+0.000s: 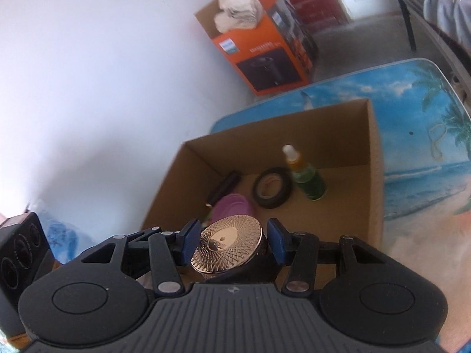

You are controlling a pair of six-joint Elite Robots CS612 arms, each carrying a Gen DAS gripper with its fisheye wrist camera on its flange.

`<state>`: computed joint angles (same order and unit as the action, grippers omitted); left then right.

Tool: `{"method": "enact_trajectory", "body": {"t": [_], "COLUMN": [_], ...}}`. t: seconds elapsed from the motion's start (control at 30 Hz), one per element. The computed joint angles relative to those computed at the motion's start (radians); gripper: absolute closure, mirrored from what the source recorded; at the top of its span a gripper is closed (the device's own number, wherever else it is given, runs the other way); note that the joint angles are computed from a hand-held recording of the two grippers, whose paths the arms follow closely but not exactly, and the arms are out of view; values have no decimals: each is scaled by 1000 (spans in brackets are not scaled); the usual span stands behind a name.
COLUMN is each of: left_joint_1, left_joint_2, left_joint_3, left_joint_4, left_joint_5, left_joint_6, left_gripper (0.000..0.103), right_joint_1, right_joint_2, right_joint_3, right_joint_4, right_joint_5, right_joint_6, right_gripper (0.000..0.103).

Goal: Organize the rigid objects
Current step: 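Carry the gold-lidded jar into the box and open the right gripper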

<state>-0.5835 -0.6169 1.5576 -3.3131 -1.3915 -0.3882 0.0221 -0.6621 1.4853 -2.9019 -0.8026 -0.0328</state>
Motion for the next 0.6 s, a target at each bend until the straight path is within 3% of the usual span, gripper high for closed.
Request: {"method": "enact_trajectory", "body": {"t": [0.1,0.33,0.53,0.6], "left_joint_1": [9,14,19,22], "left_joint_2": [18,42,56,59], "left_joint_3": [-37,-81,-109,-115], "left_joint_4": [62,111,154,142], "left_joint_5": [-18,-25,-40,-43], "left_joint_6": [-19,-52,-99,-112], "left_gripper": [47,47,45,39], "right_joint_1": [8,27,24,21], "right_joint_2": [23,33,46,47], "right_joint_3": [-47,-72,-90,-89], "right_joint_4": [69,61,54,48], "right_joint_5": [-44,-153,-165,-163], "right_joint_6": [-45,-179,-204,-206], "right_gripper": [52,51,53,53]}}
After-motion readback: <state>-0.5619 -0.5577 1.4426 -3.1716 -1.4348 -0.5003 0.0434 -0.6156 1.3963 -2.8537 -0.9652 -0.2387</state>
